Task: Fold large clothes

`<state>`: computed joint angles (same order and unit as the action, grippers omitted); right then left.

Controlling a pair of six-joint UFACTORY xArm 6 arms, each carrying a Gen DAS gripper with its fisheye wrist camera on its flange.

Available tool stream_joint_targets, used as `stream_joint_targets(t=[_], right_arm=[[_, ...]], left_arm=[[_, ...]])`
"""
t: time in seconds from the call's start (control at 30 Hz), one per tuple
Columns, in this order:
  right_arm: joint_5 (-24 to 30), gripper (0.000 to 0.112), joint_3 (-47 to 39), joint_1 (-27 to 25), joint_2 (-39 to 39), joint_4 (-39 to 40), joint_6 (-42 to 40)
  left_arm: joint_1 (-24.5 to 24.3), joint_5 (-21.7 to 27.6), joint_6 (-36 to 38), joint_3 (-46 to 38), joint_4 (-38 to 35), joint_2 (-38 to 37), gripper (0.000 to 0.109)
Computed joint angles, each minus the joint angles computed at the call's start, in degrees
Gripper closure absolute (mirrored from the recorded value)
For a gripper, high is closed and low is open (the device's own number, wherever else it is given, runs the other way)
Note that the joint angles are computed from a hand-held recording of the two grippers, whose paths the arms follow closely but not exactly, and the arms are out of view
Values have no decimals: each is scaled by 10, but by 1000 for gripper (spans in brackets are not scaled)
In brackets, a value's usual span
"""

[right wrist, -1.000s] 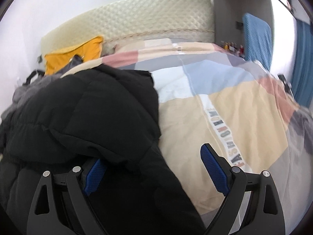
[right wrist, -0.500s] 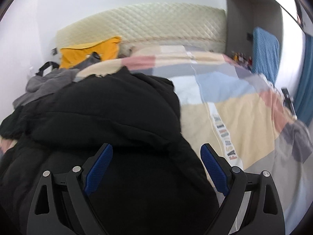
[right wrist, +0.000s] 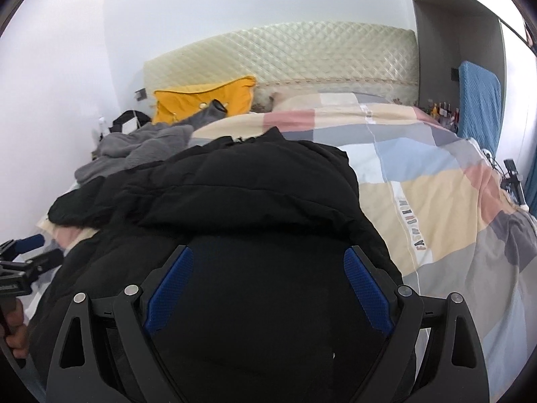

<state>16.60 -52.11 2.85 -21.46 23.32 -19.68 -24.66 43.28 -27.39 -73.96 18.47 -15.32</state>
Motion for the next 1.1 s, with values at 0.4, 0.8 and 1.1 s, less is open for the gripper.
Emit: stream_joint_targets(t=[0.4,0.8,1.1], right_arm=[[-1,21,85,29,-120,-54,51],[-27,10,149,42,-211,-116,136],[-44,10,164,44,-218,-156,157]], left_arm=[[-28,5,6,54,1,-56,6],[-21,-12,-16,64,23,-71,6],[-10,-16,24,63,-13,-61,6]])
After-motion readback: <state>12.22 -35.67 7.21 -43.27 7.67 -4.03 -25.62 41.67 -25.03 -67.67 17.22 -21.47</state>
